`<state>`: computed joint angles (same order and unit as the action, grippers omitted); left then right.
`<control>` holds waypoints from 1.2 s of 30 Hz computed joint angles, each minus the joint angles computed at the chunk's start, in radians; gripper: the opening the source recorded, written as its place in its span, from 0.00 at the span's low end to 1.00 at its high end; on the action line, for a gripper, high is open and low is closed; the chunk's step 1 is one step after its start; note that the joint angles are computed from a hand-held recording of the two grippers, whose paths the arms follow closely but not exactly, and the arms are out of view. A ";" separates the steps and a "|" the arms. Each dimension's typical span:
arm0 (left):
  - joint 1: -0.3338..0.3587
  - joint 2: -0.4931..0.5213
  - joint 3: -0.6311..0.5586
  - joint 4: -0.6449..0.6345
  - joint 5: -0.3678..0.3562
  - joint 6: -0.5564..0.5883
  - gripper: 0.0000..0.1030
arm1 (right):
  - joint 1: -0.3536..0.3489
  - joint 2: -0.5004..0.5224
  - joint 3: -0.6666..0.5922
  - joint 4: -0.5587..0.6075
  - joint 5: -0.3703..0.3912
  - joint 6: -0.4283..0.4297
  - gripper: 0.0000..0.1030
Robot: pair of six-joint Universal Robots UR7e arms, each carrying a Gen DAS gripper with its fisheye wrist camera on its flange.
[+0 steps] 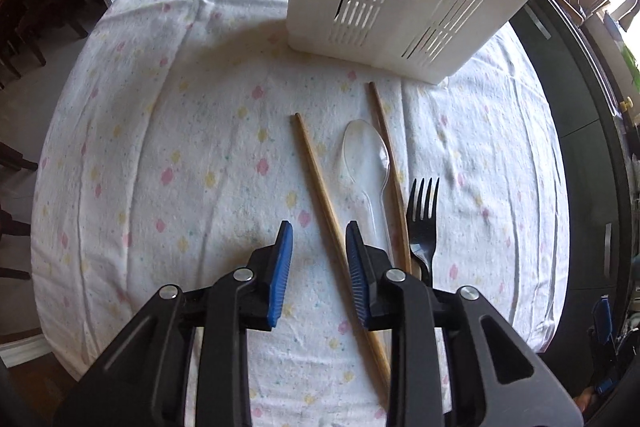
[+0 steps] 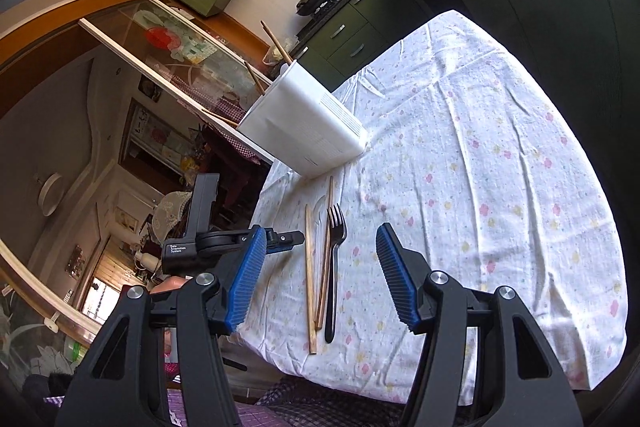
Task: Organize utensils
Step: 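Move both grippers back over the remaining spoon, fork and chopstick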
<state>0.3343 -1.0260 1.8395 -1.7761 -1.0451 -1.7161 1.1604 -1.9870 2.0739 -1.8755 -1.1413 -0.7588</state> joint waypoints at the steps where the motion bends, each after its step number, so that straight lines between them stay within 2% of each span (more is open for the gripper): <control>1: 0.000 0.002 0.000 -0.006 0.004 0.001 0.26 | -0.004 0.001 -0.002 0.006 0.000 -0.003 0.56; 6: 0.006 0.040 -0.038 0.042 0.006 -0.004 0.26 | -0.004 0.011 -0.006 0.018 -0.010 -0.005 0.56; 9: 0.006 0.056 -0.061 0.085 0.001 0.015 0.24 | 0.048 0.024 -0.001 -0.018 -0.055 0.001 0.56; 11: 0.008 0.065 -0.076 0.108 -0.005 0.043 0.21 | 0.121 0.049 0.008 -0.083 -0.129 0.015 0.56; 13: 0.011 0.064 -0.080 0.123 -0.013 0.063 0.12 | 0.213 0.095 0.020 -0.178 -0.235 0.039 0.56; 15: 0.013 0.045 -0.063 0.109 -0.028 0.088 0.12 | 0.304 0.158 0.034 -0.287 -0.343 0.064 0.56; 19: 0.010 0.008 -0.038 0.126 -0.048 0.124 0.09 | 0.463 0.301 0.066 -0.500 -0.548 0.078 0.43; 22: 0.007 -0.022 -0.018 0.148 -0.055 0.144 0.09 | 0.539 0.408 0.075 -0.593 -0.674 0.081 0.36; 25: 0.005 -0.054 0.005 0.162 -0.053 0.161 0.09 | 0.577 0.497 0.076 -0.683 -0.772 0.082 0.29; 30: -0.004 -0.085 0.038 0.141 -0.041 0.210 0.10 | 0.597 0.573 0.053 -0.702 -0.838 0.071 0.29; 36: -0.010 -0.083 0.051 0.109 -0.021 0.244 0.11 | 0.640 0.620 0.067 -0.737 -0.961 -0.038 0.29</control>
<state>0.3241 -1.1089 1.8903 -1.6675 -1.0657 -1.4725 1.8005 -1.3672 2.1412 -2.6127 -2.1022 -0.7970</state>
